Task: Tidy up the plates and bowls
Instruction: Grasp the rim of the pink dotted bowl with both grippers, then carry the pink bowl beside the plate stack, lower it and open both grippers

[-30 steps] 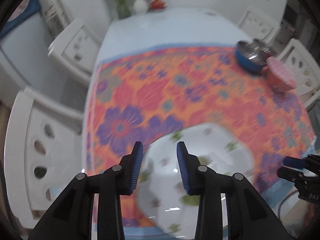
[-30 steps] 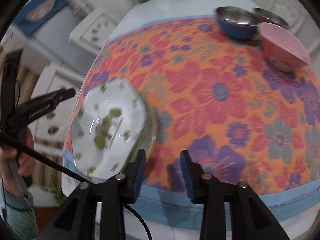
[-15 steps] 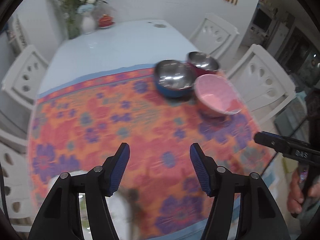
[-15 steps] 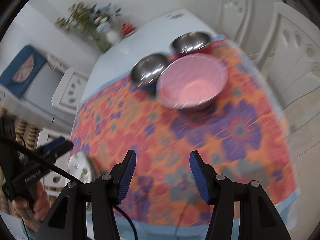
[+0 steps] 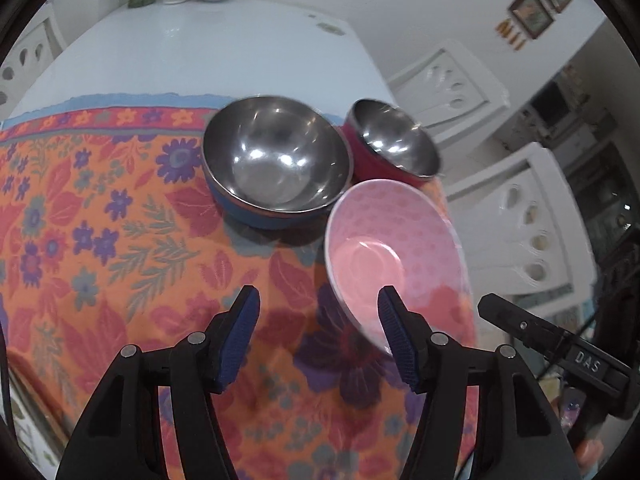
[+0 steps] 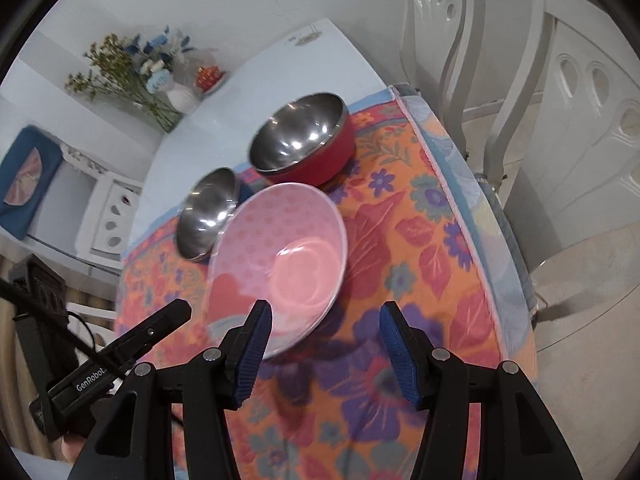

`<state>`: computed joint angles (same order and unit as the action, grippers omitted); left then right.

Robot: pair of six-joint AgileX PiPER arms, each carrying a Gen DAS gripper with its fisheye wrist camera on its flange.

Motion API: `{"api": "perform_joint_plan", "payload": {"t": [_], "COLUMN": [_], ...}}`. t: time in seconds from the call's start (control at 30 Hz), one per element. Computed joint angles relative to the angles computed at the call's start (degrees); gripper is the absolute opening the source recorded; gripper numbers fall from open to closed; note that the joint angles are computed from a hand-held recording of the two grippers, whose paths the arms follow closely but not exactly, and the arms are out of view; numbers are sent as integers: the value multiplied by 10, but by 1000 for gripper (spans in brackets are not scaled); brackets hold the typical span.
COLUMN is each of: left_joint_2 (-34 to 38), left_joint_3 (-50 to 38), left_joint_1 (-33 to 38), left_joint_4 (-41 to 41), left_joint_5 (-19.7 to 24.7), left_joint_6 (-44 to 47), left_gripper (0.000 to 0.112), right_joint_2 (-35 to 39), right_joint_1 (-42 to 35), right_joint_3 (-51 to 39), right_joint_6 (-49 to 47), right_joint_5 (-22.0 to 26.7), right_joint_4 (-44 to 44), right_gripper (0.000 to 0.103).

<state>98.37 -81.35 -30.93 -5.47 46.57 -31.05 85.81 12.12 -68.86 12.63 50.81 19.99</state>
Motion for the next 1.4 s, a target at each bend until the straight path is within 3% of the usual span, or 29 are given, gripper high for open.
{"api": "perform_joint_plan", "payload": {"t": [0.07,0.17,0.3,0.5,0.6,0.7,0.97,1.4], "left_joint_2": [19,49,67,96,105,102,24,-164], "left_joint_3": [-4,-17,-16,-39,-53,-52,2,137], "left_joint_1": [1,-2,-5,-14,-23,-26,-44,-143], "left_joint_4": [-4,5,3,-4,11,15,17,135], "left_joint_5": [-10,-9,-28,-38,-35,-41,-52,-5], "left_joint_6": [-4,-24,-30,-5,-6,-9,-26,-218], "left_gripper": [47,46,43,14,12,12,12,12], "right_joint_2": [36,76,112,149,149,140,58,-89], "right_joint_1": [-5,-21,-25,-35,-26,-9,5,108], "right_joint_3": [-11,-21,-35,-40,-43,-43,-11,52], "right_joint_6": [-22,-62,-87,-143,-149,-121,-77,53], "right_joint_5": [-10,-20,-28,-30,-30,-35,-8,56], "right_joint_4": [6,34,45,91,89,45,24,-17], "right_gripper": [54,52,41,20,14,14,14,16]}}
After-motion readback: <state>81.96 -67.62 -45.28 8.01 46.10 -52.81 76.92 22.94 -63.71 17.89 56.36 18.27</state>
